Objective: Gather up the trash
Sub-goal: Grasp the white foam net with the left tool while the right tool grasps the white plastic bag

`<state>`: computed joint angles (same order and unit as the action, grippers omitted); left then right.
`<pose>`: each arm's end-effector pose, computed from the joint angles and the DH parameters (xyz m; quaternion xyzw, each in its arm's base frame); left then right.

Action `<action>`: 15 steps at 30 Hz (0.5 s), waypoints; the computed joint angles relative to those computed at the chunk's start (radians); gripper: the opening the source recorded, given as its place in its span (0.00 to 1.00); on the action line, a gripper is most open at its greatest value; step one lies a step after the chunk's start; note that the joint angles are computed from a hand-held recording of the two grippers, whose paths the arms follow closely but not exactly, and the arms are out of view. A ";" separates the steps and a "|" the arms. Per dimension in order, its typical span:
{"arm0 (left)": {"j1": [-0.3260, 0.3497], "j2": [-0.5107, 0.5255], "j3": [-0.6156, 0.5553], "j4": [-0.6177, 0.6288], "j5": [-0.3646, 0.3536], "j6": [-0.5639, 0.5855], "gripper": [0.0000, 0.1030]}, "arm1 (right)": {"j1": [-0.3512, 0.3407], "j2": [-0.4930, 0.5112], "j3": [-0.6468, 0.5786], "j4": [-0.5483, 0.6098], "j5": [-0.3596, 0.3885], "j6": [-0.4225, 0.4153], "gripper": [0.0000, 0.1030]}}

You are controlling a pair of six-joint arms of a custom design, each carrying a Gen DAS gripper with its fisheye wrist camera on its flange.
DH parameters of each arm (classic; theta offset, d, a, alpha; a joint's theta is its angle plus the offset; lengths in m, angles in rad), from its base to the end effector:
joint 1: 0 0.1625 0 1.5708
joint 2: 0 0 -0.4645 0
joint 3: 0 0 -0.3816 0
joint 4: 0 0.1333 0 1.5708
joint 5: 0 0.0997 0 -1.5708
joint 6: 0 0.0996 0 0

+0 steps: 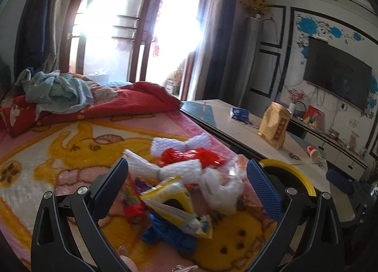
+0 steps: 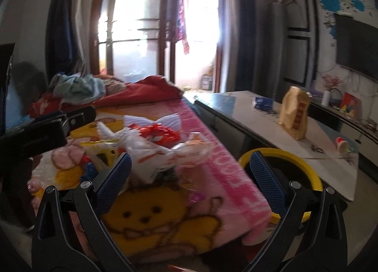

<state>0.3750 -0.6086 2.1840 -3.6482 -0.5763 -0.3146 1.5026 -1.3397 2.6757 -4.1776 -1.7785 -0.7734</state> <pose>-0.3792 -0.3823 0.0469 0.2559 0.8206 -0.4757 0.1868 0.0908 -0.3247 0.3100 0.2187 -0.7725 0.5047 0.3173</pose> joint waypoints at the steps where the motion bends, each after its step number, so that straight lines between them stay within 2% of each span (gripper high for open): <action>1: 0.007 -0.009 0.001 0.005 0.004 -0.005 0.94 | 0.008 0.011 -0.008 0.009 -0.003 -0.007 0.90; 4: 0.026 -0.031 0.005 0.015 0.020 -0.019 0.94 | 0.033 0.042 -0.040 0.044 -0.025 -0.030 0.90; 10: 0.077 -0.081 0.007 0.064 0.040 -0.067 0.94 | 0.064 0.086 -0.099 0.131 -0.065 -0.022 0.90; 15: 0.118 -0.102 -0.004 0.109 0.055 -0.080 0.94 | 0.083 0.136 -0.142 0.155 -0.096 -0.033 0.90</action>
